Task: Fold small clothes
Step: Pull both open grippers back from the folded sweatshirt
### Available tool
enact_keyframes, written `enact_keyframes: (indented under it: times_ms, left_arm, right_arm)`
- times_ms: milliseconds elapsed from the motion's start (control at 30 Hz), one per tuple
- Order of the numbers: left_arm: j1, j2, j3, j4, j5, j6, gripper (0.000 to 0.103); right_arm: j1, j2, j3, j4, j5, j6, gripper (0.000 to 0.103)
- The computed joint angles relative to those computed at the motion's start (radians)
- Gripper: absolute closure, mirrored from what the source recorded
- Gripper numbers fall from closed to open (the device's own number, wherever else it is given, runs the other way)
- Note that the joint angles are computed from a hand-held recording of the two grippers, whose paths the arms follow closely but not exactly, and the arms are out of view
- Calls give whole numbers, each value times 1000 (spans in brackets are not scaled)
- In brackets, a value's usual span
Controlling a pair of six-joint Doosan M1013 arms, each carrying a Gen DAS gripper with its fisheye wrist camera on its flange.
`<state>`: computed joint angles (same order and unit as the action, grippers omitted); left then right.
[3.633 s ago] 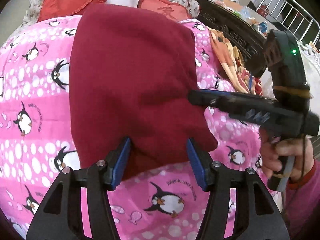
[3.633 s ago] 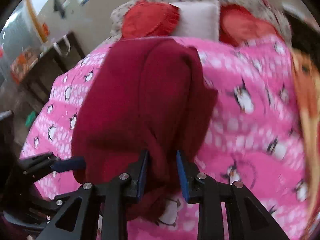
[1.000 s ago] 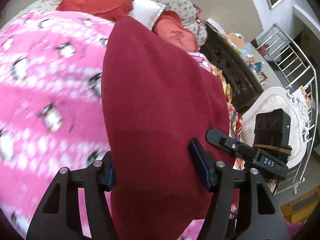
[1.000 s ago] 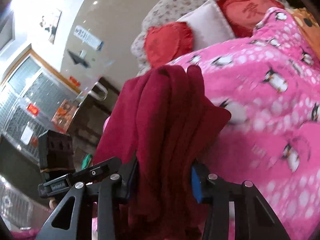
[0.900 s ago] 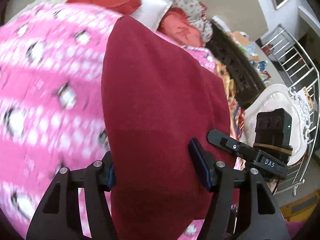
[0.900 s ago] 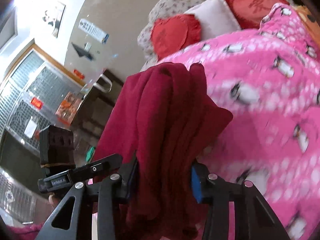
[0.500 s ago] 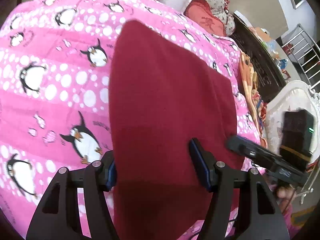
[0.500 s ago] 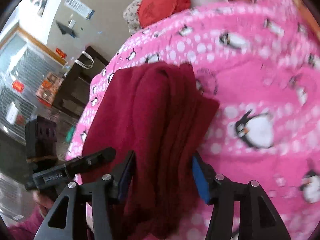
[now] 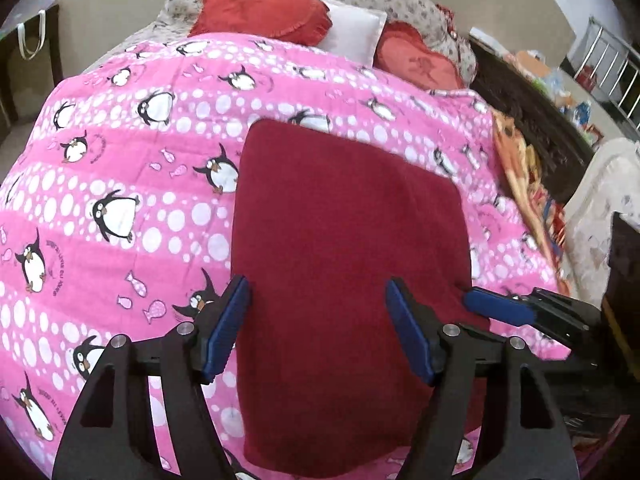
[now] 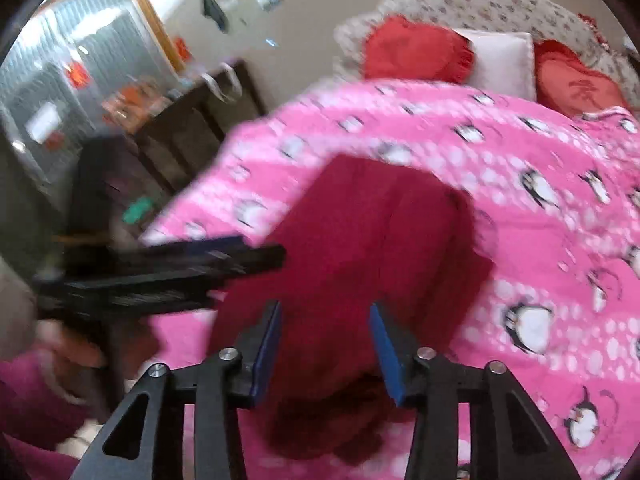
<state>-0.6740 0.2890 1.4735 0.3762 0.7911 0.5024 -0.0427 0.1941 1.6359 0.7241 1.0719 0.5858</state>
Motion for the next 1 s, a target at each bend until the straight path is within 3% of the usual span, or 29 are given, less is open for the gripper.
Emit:
enact_keyframes:
  times_ms: [67,267,367,400,633,867,1000]
  left_arm:
    - [-4,11,-4,25,23,-5,32]
    - [-12,18,1,53,49,-38,32]
    - [-22,4,11,93,53,-86,32]
    - [-27,2,11,114,61,-102,32]
    - [-70,-2,-6,252,151,-184,32]
    - [-96,-13,-10,315,188,-239,32]
    - [-108,-22,-3,347,194,-264,32]
  right_arm:
    - [-7,14,6,-7,-9,13,74]
    - [-37,30,3,57,19,8,75]
    - [-51,1,21,77,6,22,66]
    - [-54,-11,28,73,-8,36,56]
    - [-66,-66,57,100,-69,75,55]
    - [-59,-110,87,91,-159,128,53]
    - [-52,-129,101,75,-193,136,42]
